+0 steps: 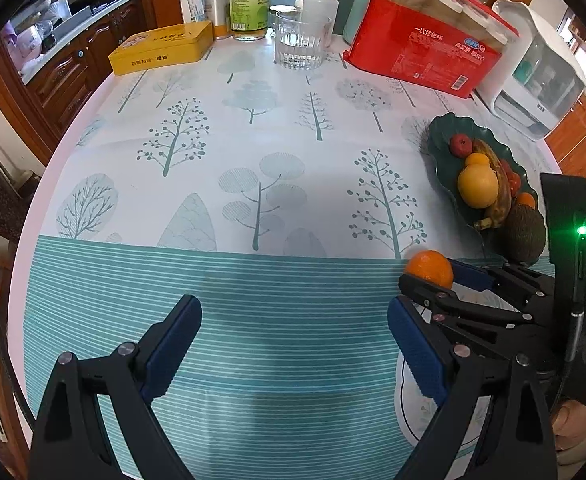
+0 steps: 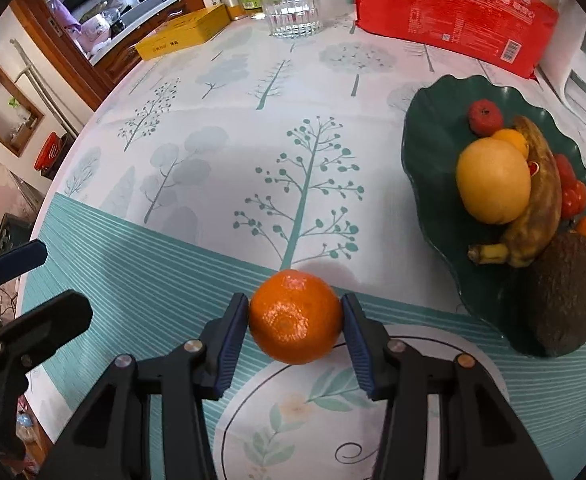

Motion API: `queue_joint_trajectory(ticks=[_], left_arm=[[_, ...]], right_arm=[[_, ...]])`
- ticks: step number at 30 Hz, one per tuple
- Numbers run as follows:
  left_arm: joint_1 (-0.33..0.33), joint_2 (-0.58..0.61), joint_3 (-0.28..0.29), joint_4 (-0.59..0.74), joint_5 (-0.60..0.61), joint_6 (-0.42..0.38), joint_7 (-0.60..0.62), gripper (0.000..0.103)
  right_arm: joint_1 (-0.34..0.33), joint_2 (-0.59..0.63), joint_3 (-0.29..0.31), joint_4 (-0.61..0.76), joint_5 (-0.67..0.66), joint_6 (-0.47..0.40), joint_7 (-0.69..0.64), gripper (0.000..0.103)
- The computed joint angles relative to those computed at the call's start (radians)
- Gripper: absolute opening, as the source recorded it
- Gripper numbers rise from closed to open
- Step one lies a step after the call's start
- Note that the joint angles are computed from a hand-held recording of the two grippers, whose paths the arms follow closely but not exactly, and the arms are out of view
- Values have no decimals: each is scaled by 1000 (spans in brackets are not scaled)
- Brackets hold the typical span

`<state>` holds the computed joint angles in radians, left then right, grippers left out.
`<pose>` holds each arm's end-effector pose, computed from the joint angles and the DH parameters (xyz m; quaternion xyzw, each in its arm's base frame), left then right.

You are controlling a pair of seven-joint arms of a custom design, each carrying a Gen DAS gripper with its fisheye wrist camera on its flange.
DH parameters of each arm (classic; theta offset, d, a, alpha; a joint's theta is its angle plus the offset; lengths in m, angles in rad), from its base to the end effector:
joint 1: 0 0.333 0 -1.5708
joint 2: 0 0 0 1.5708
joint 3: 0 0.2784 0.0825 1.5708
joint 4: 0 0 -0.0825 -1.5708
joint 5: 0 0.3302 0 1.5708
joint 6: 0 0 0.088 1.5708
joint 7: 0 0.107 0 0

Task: Organize fruits
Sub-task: 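Close the right gripper around the mandarin, then lift and carry the mandarin in the right gripper over the green plate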

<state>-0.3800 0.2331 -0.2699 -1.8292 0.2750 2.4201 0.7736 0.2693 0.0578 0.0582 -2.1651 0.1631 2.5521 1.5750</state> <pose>0.4798 -0.3499 0.4370 -0.6905 0.6956 -0.1773 0.0895 0.5014 0.1677 0.3985 -0.7631 0.6227 -0.0481 0.1663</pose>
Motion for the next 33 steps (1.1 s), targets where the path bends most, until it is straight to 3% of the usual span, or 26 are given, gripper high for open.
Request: queue_joint_trajectory(ticks=[22,33], left_arm=[[-41,7,-24,38,-13,-50,36,94],[-92,30,-34,103,25,-84,26,102]], right_arm=[[-20,-223,-2,-202,133,10,-62,45],[-64,-351,-24,-285,151,7,-62,45]])
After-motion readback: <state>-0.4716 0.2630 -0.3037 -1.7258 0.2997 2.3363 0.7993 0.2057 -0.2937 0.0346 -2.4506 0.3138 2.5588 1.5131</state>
